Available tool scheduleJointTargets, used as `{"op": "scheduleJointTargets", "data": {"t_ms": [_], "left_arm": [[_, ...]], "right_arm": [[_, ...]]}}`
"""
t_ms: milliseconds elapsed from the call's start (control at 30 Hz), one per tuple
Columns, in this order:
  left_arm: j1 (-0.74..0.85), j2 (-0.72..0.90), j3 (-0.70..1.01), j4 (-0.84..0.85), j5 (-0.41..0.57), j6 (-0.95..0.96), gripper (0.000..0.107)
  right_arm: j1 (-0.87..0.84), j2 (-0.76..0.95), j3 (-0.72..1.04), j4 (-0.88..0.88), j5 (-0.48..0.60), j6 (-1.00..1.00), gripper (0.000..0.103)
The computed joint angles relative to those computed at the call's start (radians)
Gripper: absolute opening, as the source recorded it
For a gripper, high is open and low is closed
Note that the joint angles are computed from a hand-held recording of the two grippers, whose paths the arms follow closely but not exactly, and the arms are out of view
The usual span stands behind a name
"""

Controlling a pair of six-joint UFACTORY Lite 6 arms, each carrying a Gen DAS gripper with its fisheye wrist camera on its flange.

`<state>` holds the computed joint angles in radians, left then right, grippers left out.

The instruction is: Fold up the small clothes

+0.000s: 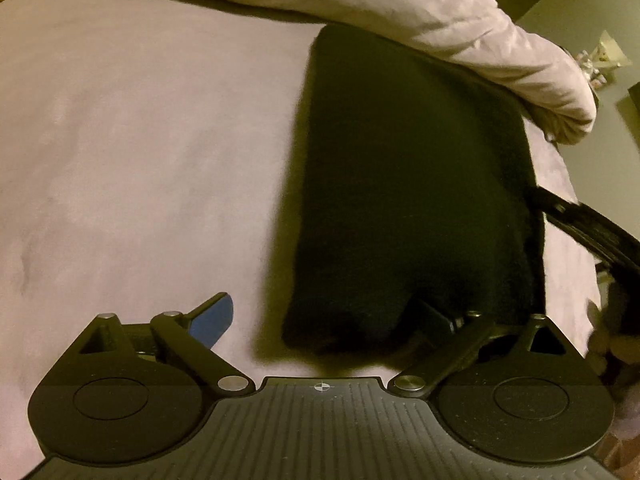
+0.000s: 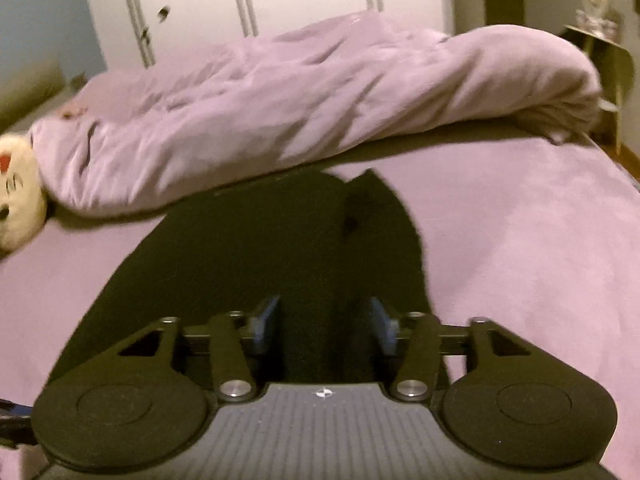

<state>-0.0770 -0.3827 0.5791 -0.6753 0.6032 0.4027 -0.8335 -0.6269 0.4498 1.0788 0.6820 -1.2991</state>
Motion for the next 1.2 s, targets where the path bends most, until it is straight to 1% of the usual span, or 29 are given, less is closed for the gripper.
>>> {"op": "scheduleJointTargets", "data": {"t_ms": [67, 100, 200, 267, 333, 367, 400, 433, 467, 533, 600, 667, 700, 733, 767, 800, 867, 900, 933, 1000, 1033, 1067, 1100, 1167, 1200], "left_arm": [[-0.023, 0.007, 0.002, -0.006, -0.016, -0.02, 0.099], [-0.03, 0.007, 0.0, -0.005, -0.021, -0.028, 0.099], [-0.062, 0.004, -0.009, 0.002, -0.036, -0.058, 0.099], [-0.091, 0.019, -0.005, 0.013, -0.05, -0.082, 0.099], [-0.113, 0.031, -0.001, 0.025, -0.057, -0.103, 0.099], [-0.116, 0.028, -0.003, 0.031, -0.055, -0.107, 0.099], [-0.116, 0.023, -0.006, 0.04, -0.054, -0.115, 0.099], [-0.114, 0.017, -0.007, 0.048, -0.049, -0.12, 0.099], [-0.109, 0.011, -0.008, 0.049, -0.044, -0.12, 0.099], [-0.091, 0.002, -0.014, 0.034, -0.042, -0.105, 0.099], [-0.068, 0.011, -0.017, 0.015, -0.038, -0.087, 0.099], [-0.049, 0.019, -0.019, -0.002, -0.025, -0.077, 0.099], [-0.043, 0.018, -0.02, -0.006, -0.02, -0.073, 0.099], [-0.042, 0.012, -0.022, 0.001, -0.017, -0.076, 0.099], [-0.044, 0.001, -0.022, 0.02, -0.015, -0.092, 0.099], [-0.041, -0.013, -0.023, 0.037, -0.01, -0.105, 0.099], [-0.028, -0.059, -0.02, 0.061, 0.016, -0.136, 0.099], [-0.004, -0.095, -0.026, 0.055, 0.036, -0.123, 0.099], [0.008, -0.12, -0.021, 0.061, 0.049, -0.131, 0.099], [0.023, -0.163, -0.006, 0.077, 0.06, -0.152, 0.099], [0.021, -0.174, 0.004, 0.088, 0.058, -0.17, 0.099], [0.019, -0.181, 0.016, 0.09, 0.051, -0.176, 0.099], [0.016, -0.181, 0.021, 0.082, 0.042, -0.171, 0.099], [-0.005, -0.155, 0.034, 0.073, 0.013, -0.171, 0.099], [-0.018, -0.138, 0.035, 0.066, -0.003, -0.171, 0.099]], "right_arm": [[-0.086, 0.078, 0.037, -0.002, 0.106, -0.007, 0.06], [-0.092, 0.134, 0.057, -0.005, 0.13, 0.006, 0.06], [-0.037, 0.263, 0.091, 0.047, 0.121, -0.004, 0.062], [0.01, 0.345, 0.118, 0.074, 0.102, 0.009, 0.069], [0.047, 0.404, 0.132, 0.12, 0.08, 0.009, 0.072], [0.051, 0.399, 0.123, 0.128, 0.078, 0.003, 0.063], [0.049, 0.396, 0.125, 0.136, 0.085, -0.009, 0.051], [0.023, 0.39, 0.122, 0.149, 0.125, -0.04, 0.03], [-0.004, 0.407, 0.137, 0.148, 0.185, -0.05, 0.03], [-0.008, 0.412, 0.147, 0.153, 0.206, -0.064, 0.031], [0.035, 0.427, 0.15, 0.162, 0.16, -0.059, 0.037], [0.063, 0.479, 0.171, 0.193, 0.153, -0.058, 0.047], [0.082, 0.506, 0.18, 0.218, 0.146, -0.063, 0.047], [0.106, 0.523, 0.185, 0.243, 0.126, -0.065, 0.045], [0.131, 0.52, 0.185, 0.259, 0.095, -0.065, 0.036], [0.168, 0.488, 0.174, 0.266, 0.04, -0.074, 0.03], [0.275, 0.347, 0.129, 0.237, -0.109, -0.122, 0.025], [0.336, 0.271, 0.107, 0.219, -0.179, -0.141, 0.024], [0.362, 0.202, 0.093, 0.201, -0.208, -0.159, 0.024], [0.365, 0.114, 0.104, 0.198, -0.207, -0.195, 0.023], [0.377, 0.084, 0.113, 0.201, -0.235, -0.22, 0.023], [0.405, 0.059, 0.112, 0.211, -0.293, -0.263, 0.023], [0.426, 0.056, 0.113, 0.26, -0.346, -0.349, 0.023], [0.414, 0.098, 0.123, 0.341, -0.405, -0.464, 0.024], [0.416, 0.123, 0.11, 0.422, -0.447, -0.56, 0.025]]}}
